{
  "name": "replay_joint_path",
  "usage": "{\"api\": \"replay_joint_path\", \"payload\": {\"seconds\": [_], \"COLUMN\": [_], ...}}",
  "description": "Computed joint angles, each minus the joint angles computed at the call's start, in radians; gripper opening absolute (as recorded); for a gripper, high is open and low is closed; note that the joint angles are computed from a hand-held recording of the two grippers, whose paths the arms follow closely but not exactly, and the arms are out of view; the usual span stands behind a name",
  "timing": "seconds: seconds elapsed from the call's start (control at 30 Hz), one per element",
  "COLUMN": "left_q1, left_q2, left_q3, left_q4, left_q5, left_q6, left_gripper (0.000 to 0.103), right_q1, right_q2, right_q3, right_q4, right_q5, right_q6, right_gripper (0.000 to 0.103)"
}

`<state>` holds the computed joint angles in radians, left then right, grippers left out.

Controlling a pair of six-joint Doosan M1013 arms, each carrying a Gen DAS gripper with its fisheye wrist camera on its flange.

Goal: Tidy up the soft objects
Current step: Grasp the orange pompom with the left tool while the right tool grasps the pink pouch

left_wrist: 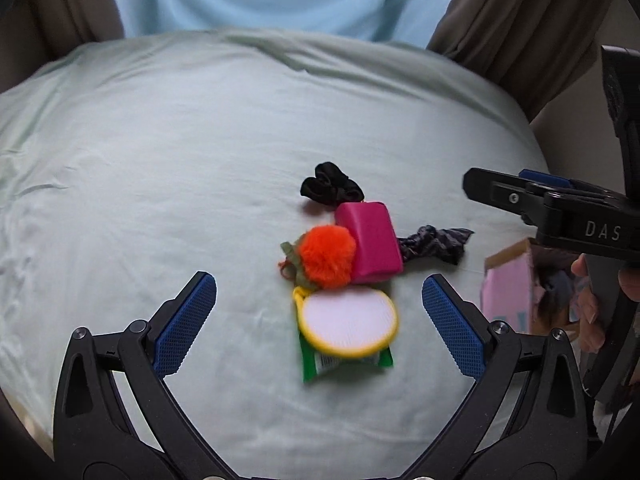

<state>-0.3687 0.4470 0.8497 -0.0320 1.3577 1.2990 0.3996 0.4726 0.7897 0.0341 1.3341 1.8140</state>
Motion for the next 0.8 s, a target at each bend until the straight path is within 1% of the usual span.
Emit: {"api": "replay_joint_path", "payload": {"seconds": [0.07,0.13,0.23,0.4,0.57,0.6,0.63,0.67,0.7,0.73,0.77,0.8], "left_q1": [0.011,0.016,0.023,0.040,0.049,0.052,0.055,0.055,0.056,0.058,0.059,0.059], "left_q2": [0.032,0.067,0.109,0.151,0.182,0.187,0.192,0.195,0.197,0.200,0.202,0.204], "left_q3": [-0.009,-0.022,-0.038,-0.040,-0.046,-0.047,-0.047,-0.048,-0.048,-0.048,-0.050,-0.053], "left_q4": [-0.042,-0.064,-0.090,-0.155,-0.199,-0.220,-0.241,-0.246,-0.253,-0.268,-0.276,-0.277], "left_q5": [-0.006,0.001,0.016,0.030,0.059,0.065,0.070,0.073,0.073,0.073,0.074,0.075], "left_q6": [0.020,0.040,0.072,0.092,0.090,0.094,0.097,0.097,0.099,0.107,0.112,0.115], "left_gripper": [0.102,0.101,0.097,0.095,0.093,0.093,0.093,0.091,0.088,0.080,0.074,0.071], "right_q1": [-0.010,-0.019,-0.032,-0.043,-0.048,-0.050,-0.051,-0.053,-0.054,-0.054,-0.052,-0.051], "right_q2": [0.036,0.070,0.114,0.166,0.199,0.205,0.212,0.217,0.223,0.226,0.228,0.231], "right_q3": [-0.018,-0.039,-0.057,-0.076,-0.084,-0.087,-0.090,-0.095,-0.099,-0.100,-0.103,-0.106], "right_q4": [0.016,0.034,0.078,0.148,0.200,0.206,0.214,0.225,0.238,0.244,0.238,0.234], "right_q5": [0.018,0.046,0.078,0.116,0.150,0.157,0.165,0.174,0.182,0.184,0.187,0.188], "right_q6": [0.012,0.031,0.074,0.114,0.121,0.118,0.116,0.113,0.109,0.105,0.098,0.092], "right_gripper": [0.102,0.098,0.097,0.097,0.097,0.095,0.087,0.079,0.077,0.076,0.076,0.075]}}
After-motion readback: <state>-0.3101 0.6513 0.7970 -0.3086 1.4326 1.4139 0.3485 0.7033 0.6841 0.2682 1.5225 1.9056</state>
